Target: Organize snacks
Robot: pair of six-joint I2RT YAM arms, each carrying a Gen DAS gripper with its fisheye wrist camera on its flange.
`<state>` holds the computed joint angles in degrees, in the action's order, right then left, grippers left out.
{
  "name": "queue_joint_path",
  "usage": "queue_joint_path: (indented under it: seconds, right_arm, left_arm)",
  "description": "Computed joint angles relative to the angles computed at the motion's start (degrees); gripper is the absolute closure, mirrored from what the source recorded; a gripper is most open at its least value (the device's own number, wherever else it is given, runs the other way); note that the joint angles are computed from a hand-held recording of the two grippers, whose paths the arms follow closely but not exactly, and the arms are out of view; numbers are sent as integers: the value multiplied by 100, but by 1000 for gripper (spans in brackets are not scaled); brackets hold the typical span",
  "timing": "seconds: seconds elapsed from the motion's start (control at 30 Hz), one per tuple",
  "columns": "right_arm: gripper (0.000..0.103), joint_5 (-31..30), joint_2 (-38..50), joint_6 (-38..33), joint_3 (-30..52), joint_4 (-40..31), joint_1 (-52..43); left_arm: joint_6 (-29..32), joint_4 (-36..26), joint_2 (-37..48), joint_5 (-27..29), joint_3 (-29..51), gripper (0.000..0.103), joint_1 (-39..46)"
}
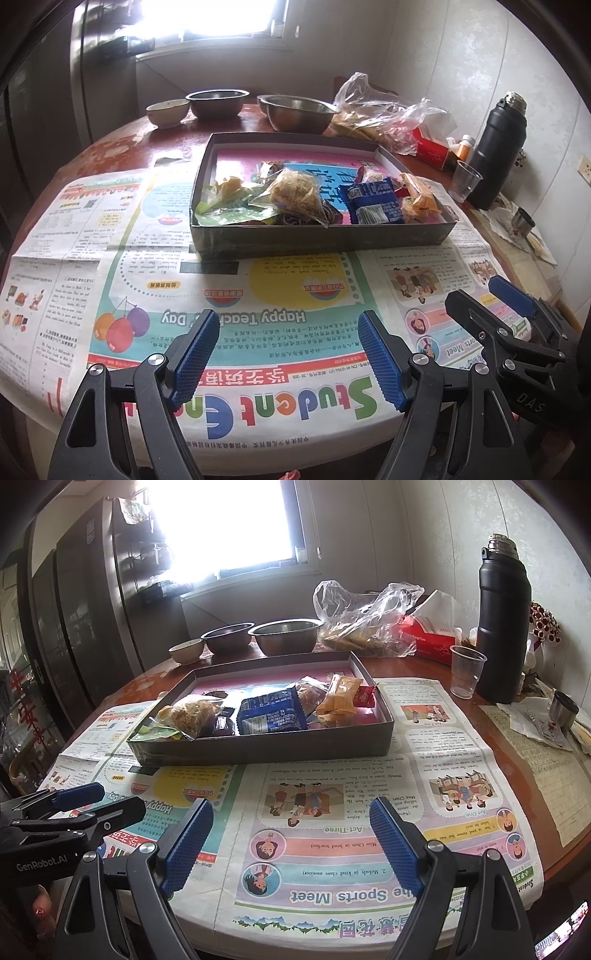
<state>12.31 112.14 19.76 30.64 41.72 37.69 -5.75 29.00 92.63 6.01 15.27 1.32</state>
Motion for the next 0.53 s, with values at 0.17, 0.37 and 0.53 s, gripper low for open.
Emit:
queue_joint_path:
  seconds: [0.17,0.37,0.53]
  right_arm:
    - [17,-6,12,-9,22,-18,-11]
    - [17,-39,53,-54,74,-75,-64]
    - [17,-22,83,-61,133,-113,-61]
  left_arm:
    - [-93,-70,-13,-49,29,24,18]
    - [-142,-227,71,-118,142,24,31]
    - [-137,-164,43,-88,106,24,65]
